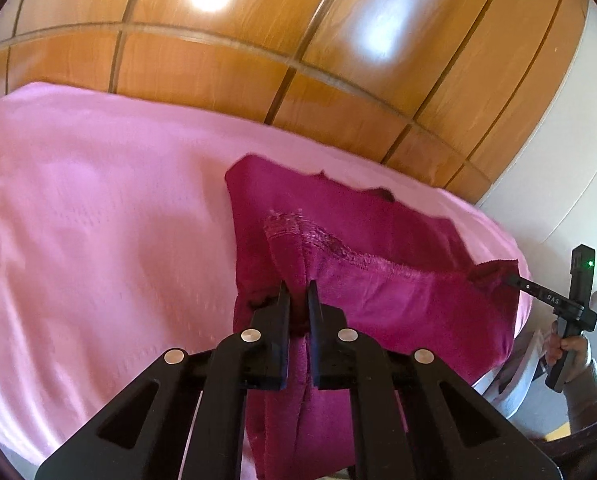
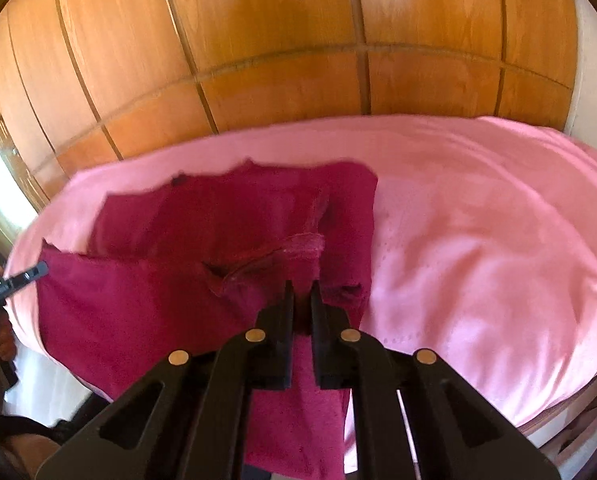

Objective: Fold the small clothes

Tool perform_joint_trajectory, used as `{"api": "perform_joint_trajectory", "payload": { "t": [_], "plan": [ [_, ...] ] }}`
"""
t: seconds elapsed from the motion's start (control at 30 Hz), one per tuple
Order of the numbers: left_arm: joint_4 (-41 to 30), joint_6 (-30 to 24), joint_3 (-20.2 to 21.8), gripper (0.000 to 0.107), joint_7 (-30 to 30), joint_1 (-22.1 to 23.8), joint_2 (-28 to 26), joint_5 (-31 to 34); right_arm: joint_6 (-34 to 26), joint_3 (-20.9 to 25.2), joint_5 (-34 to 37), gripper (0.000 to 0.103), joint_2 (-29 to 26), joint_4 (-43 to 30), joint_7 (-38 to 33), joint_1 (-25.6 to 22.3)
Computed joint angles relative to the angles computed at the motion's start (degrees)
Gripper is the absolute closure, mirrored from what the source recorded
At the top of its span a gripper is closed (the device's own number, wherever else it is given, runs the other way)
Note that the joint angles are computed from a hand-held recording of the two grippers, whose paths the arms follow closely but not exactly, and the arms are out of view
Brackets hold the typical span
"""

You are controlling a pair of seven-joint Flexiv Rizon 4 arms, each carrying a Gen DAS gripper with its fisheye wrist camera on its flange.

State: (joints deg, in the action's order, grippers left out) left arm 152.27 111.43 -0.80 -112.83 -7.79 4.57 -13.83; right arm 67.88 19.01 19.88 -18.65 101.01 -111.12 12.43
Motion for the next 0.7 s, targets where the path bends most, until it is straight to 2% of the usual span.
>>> {"api": "perform_joint_trajectory", "payload": {
  "t": [0.07,0.13,0.2,0.27,0.5,0.57,0.6,0.63,0.7],
  "plan": [
    [-0.2,1.2,-1.7,0.100,1.8,1.2,0.4,-2.2,-0.2,0.6,1.4,0.097,-0.5,-1.8,-0.4,-0.5],
    [-0.9,2.0,-4.5,0.100,6.4,2.5,0.2,-7.6,0.5,0.0,0.7,0.097,-2.0,-3.9,0.6,0.5],
    [-3.0,1.3,-2.8,0.100,6.3,2.8,-0.9,-5.8,1.3,-0.6,-0.9,0.097,-4.0,-6.0,2.0,1.6],
    [-4.2,1.8,-4.7,0.100,11.5,3.1,-2.5,-12.2,1.8,-1.1,-2.8,0.097,-5.8,-7.8,3.7,2.5],
    [-12.2,0.1,0.6,0.100,17.8,-0.3,-10.2,-17.3,3.2,-3.6,-10.2,0.097,-13.8,-15.7,13.6,5.2],
    [-14.1,-0.5,2.1,0.100,17.9,-0.8,-11.8,-17.4,3.8,-4.3,-12.3,0.097,-15.7,-17.5,16.4,5.8],
    [-15.3,-1.0,3.3,0.100,18.5,-1.6,-12.8,-18.0,3.3,-4.4,-13.1,0.097,-16.9,-19.1,17.8,5.9],
    [-16.7,-1.3,5.1,0.100,20.8,-3.9,-14.2,-21.2,3.2,-4.7,-14.1,0.097,-18.0,-20.2,19.1,6.2],
    [-18.6,-2.7,6.8,0.100,21.1,-4.8,-16.0,-22.0,3.5,-6.1,-16.7,0.097,-19.8,-21.7,21.7,7.3]
  ]
}}
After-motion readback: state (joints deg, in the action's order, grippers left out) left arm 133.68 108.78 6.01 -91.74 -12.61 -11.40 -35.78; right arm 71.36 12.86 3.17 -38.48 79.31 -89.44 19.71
